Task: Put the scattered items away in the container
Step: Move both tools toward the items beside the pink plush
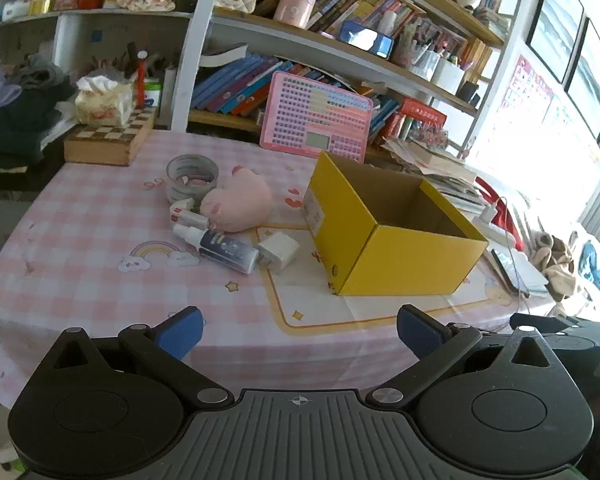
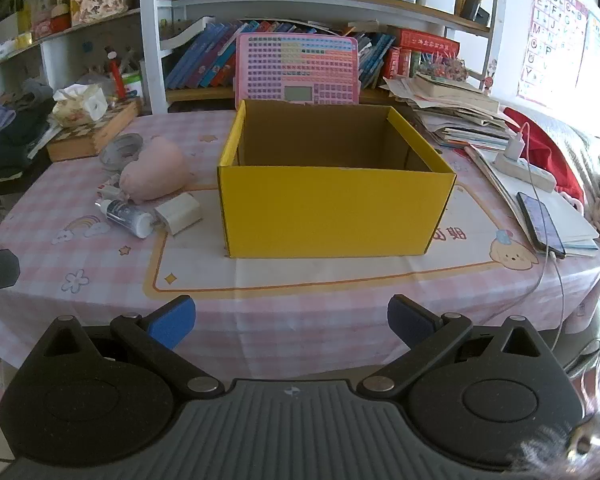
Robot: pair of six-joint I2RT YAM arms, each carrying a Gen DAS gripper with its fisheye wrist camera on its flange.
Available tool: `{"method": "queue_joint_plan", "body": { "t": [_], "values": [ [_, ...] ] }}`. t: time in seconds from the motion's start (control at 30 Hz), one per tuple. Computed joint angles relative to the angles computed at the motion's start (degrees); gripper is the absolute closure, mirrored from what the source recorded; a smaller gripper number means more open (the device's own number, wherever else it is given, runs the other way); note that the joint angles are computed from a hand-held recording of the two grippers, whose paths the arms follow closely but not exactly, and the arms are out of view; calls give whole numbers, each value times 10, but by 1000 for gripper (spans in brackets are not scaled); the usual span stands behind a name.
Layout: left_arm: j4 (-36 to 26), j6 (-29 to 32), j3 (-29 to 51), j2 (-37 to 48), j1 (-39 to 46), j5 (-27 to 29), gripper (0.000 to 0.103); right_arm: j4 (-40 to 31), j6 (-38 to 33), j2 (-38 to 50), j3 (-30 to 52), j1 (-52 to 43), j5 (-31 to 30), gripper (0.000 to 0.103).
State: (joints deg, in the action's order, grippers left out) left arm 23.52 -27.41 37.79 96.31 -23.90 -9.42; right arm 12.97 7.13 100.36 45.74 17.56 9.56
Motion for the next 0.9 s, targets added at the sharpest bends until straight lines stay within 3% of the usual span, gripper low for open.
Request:
{"method": "queue_joint_plan", "body": {
  "t": [0.4,0.67,0.9],
  "values": [
    [18,5,-10,-3,10,10,0,-3,0,6,9,0,-2,0],
    [27,38,-13,-6,14,-14,0,-11,9,11,20,-12,-59,0],
    [22,49,-10,0,28,-20,0,-14,-20,16,30,20,-13,0]
  ]
}}
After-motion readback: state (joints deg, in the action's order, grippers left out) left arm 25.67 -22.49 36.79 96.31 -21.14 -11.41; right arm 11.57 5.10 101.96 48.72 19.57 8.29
